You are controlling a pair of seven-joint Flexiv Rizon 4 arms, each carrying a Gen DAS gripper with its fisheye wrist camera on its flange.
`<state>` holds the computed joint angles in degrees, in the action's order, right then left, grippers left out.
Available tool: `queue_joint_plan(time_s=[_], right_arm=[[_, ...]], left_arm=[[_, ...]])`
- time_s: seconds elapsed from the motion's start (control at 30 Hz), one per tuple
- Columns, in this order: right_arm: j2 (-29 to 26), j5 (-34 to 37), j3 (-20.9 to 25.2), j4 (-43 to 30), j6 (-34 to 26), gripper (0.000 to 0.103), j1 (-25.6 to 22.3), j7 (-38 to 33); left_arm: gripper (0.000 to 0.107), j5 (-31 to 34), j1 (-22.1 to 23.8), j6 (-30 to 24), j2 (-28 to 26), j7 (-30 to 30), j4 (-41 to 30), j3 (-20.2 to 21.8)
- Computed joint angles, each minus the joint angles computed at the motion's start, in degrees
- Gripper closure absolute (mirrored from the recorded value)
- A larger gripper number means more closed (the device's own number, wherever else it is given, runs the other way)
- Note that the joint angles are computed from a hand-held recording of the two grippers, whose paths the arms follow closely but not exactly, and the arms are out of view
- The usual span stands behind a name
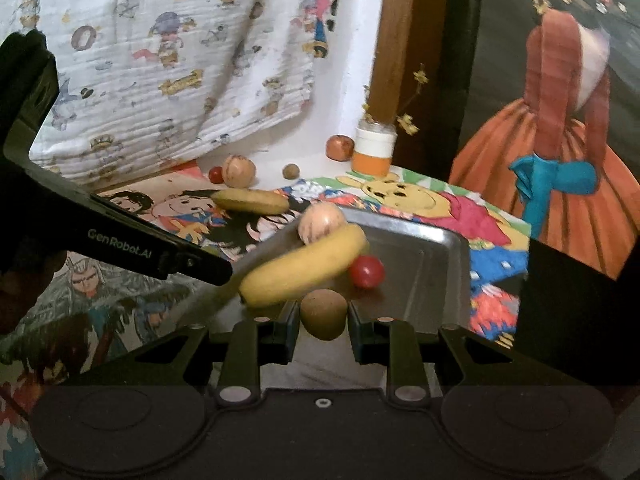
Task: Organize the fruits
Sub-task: 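Carry the lime and brown fruit over the tray and open both tools to release them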
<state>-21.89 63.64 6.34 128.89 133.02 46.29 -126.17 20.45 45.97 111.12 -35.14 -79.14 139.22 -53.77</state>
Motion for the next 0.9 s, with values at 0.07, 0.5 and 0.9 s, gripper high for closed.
queue_joint_plan(time_s=[0.07, 0.5, 0.9], right_arm=[[-0.52, -1.45, 1.47, 1.33, 1.40, 0.075, -0.74, 3.03], [-2.53, -7.95, 2.47, 6.58, 5.08, 0.075, 0.25, 14.86], [-3.15, -10.72, 1.03, 8.35, 4.55, 0.075, 1.07, 21.14]], left_arm=[[0.079, -0.20, -0.93, 0.11, 0.50, -0.21, 0.38, 0.61], [0.079, -1.30, -3.77, -1.12, 3.62, -0.49, 1.95, 2.10], [0.078, -2.11, -4.48, -1.80, 4.60, -0.69, 2.19, 2.55]])
